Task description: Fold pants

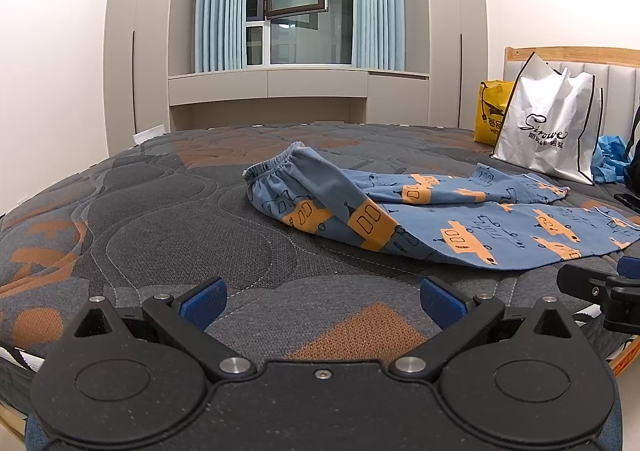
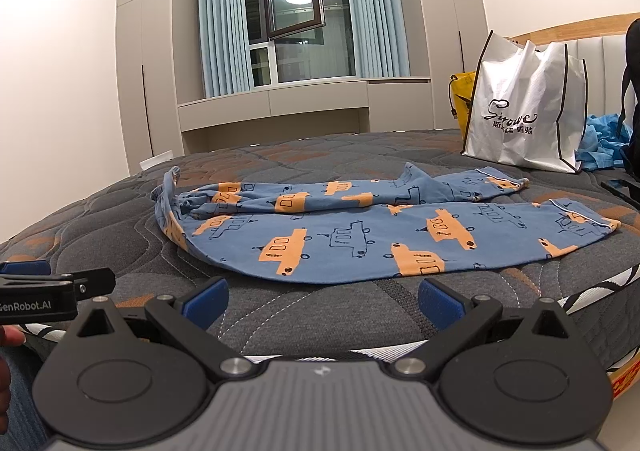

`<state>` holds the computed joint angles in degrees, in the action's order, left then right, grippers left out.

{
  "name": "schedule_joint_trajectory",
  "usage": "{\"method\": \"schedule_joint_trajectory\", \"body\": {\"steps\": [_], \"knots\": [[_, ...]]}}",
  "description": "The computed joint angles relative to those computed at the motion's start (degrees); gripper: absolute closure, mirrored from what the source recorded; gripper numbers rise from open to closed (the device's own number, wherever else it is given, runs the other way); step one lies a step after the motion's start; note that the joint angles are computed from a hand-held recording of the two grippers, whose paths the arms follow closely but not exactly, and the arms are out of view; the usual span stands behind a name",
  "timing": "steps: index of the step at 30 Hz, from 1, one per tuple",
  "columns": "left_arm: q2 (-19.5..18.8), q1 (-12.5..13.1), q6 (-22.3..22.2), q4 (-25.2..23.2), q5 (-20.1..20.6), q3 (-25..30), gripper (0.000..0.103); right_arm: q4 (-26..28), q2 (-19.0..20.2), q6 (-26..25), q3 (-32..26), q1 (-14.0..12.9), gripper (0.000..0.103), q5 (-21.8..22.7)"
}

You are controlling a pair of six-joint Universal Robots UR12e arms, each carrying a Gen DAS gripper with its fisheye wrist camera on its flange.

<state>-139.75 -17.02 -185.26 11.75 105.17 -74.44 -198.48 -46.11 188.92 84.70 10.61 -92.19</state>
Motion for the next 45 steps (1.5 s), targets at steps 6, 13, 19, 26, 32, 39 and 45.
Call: {"method": "schedule_joint_trajectory", "body": {"steps": [6,13,19,26,32,39,45], "knots": [[0.12,-0.02,0.06,0.15,0.1,-0.19,0.0,0.37,-0.2,-0.24,0.11,0.04,0.0,-0.48],[0.23,-0.01,0.18,0.31,0.11,-0.36,0.0,0.23,-0.28,-0.16,0.26,0.06,0.0,-0.51],[0.27,-0.01,0.21,0.32,0.1,-0.42,0.0,0.18,-0.29,-0.16,0.29,0.09,0.0,-0.62],[0.26,-0.02,0.13,0.24,0.14,-0.39,0.0,0.17,-0.36,-0.09,0.31,0.09,0.0,-0.67],[0.25,-0.03,0.16,0.22,0.16,-0.38,0.0,0.17,-0.35,-0.11,0.32,0.1,0.0,-0.67],[0.26,-0.13,0.51,0.21,0.69,-0.34,0.0,0.29,-0.39,-0.04,0.36,0.1,0.0,-0.68],[-0.11,-0.07,0.77,-0.53,1.1,0.8,0.0,0.9,-0.04,0.2,-0.05,0.04,0.0,-0.92]]}}
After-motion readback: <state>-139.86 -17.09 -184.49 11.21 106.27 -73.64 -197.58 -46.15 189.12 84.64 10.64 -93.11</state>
